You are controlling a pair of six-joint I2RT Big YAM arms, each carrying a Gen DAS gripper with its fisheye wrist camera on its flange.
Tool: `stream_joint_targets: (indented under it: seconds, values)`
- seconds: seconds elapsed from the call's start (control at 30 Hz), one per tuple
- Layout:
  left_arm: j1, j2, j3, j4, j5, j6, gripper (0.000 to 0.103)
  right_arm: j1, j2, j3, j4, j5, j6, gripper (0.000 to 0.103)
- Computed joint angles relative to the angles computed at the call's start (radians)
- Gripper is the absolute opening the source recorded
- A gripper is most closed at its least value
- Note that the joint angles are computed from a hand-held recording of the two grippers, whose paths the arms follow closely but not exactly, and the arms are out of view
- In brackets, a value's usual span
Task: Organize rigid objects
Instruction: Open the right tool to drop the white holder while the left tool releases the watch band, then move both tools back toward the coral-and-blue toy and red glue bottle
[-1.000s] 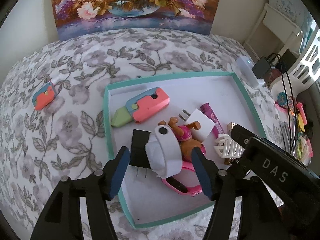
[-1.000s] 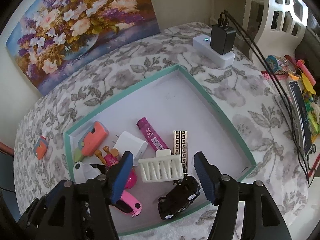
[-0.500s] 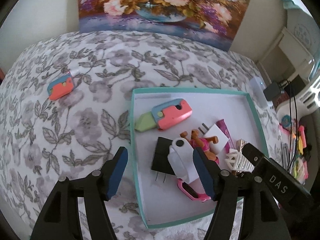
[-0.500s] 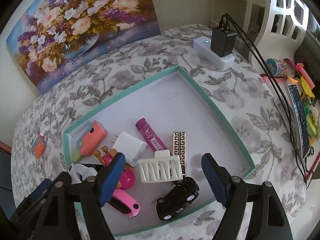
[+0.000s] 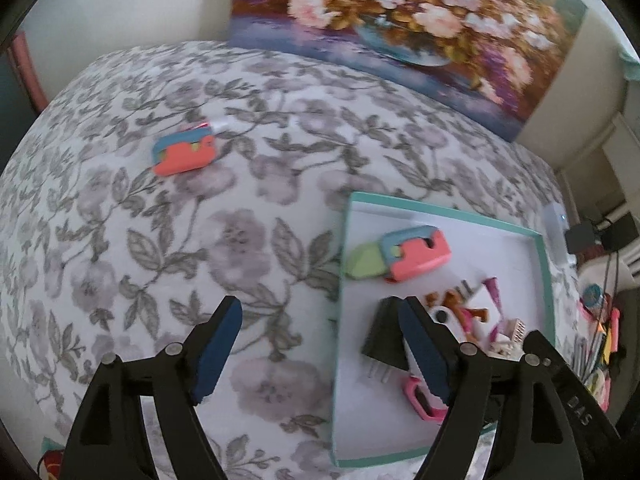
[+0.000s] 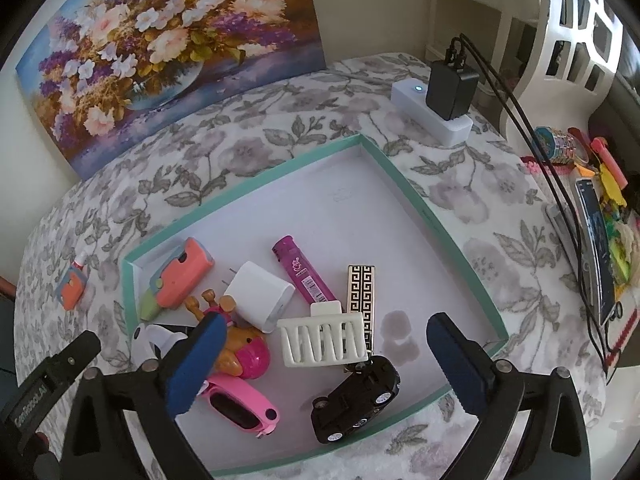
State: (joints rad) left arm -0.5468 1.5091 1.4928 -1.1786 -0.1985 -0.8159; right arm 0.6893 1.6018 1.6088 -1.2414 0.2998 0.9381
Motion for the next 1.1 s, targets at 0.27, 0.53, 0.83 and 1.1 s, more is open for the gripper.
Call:
stream_joint_targets:
  seconds: [0.27,0.53,0.83,1.1]
  values:
    - [0.018,0.006,-0.010,-0.039,-0.012,-0.030,0.093,0.009,0.013,0.015,-0.017,0.013,-0.017,0.103]
    - [0.026,0.001,-0.015,-0.032,-0.005,-0.025,0.093,0.018,0.021,0.029,-0.019,0.020,-0.021,0.103]
    - [0.097,-0.053,-0.066,-0.004,0.019,-0.023,0.093,0.063,0.051,0.085,0.047,-0.008,-0.041,0.103]
    - [0.261,-0.143,-0.154,0.019,0.015,-0.037,0.093,0.147,0.188,0.287,0.083,-0.006,-0.157,0.103]
